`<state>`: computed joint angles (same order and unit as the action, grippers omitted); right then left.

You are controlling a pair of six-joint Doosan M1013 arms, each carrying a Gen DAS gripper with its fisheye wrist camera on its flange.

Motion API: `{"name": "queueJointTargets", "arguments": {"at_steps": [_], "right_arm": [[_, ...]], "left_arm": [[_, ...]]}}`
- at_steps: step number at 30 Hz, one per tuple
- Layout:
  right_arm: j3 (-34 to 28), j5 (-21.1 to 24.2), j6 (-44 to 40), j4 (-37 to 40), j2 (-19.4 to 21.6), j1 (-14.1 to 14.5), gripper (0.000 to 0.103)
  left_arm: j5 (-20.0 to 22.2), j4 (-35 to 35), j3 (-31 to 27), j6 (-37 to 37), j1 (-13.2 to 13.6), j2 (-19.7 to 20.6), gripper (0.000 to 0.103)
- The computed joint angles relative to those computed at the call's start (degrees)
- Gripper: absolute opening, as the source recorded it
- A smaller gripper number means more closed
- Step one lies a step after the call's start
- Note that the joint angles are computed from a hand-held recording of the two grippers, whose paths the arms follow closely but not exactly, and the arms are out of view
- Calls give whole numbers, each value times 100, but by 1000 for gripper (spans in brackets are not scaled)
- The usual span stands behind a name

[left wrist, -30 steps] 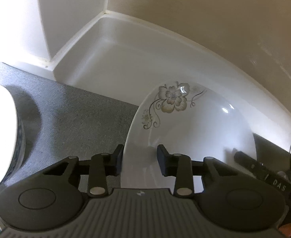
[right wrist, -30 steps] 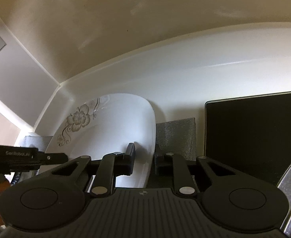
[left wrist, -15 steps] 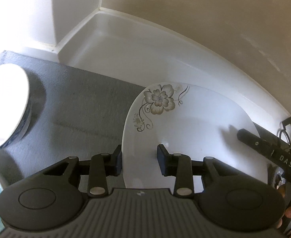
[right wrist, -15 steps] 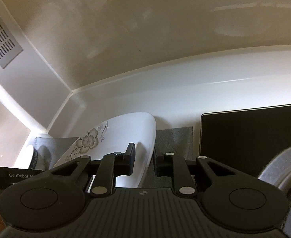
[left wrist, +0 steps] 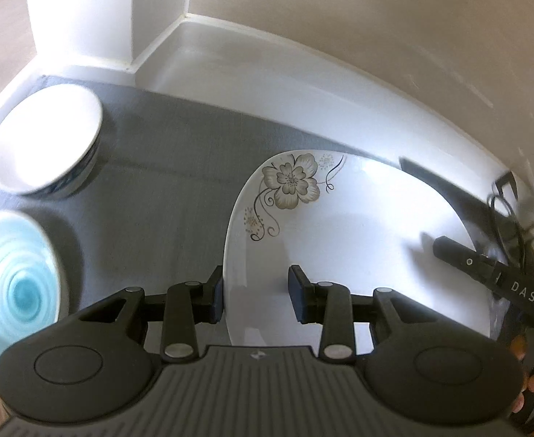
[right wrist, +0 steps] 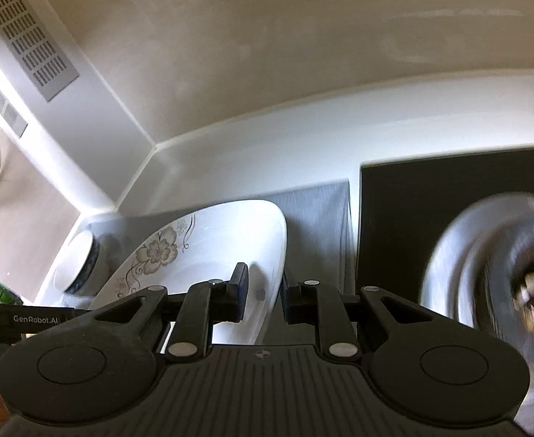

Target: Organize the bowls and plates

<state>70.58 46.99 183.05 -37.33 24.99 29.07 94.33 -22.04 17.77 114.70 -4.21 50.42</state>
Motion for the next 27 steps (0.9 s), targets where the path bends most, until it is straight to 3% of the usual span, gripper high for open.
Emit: {"name": "queueJointTargets", "arguments": {"at_steps": [4, 9, 12, 17, 27], "right_arm": [[93, 165, 310, -82, -85, 211, 21], [221, 375, 725, -192, -168, 435, 20], [282, 477, 912, -264, -187, 536, 20], [360, 596, 1079, -316, -189, 632, 20], [559, 506, 1038, -305, -210, 665, 21]], "left_arm": [[40, 10, 119, 218, 41, -90, 40], [346, 9, -305, 400, 22, 142, 40], [267, 18, -93, 575, 28, 66, 40], [-212, 66, 980, 948, 56, -503, 40], [-902, 212, 2012, 1430, 32, -1040, 41]]}}
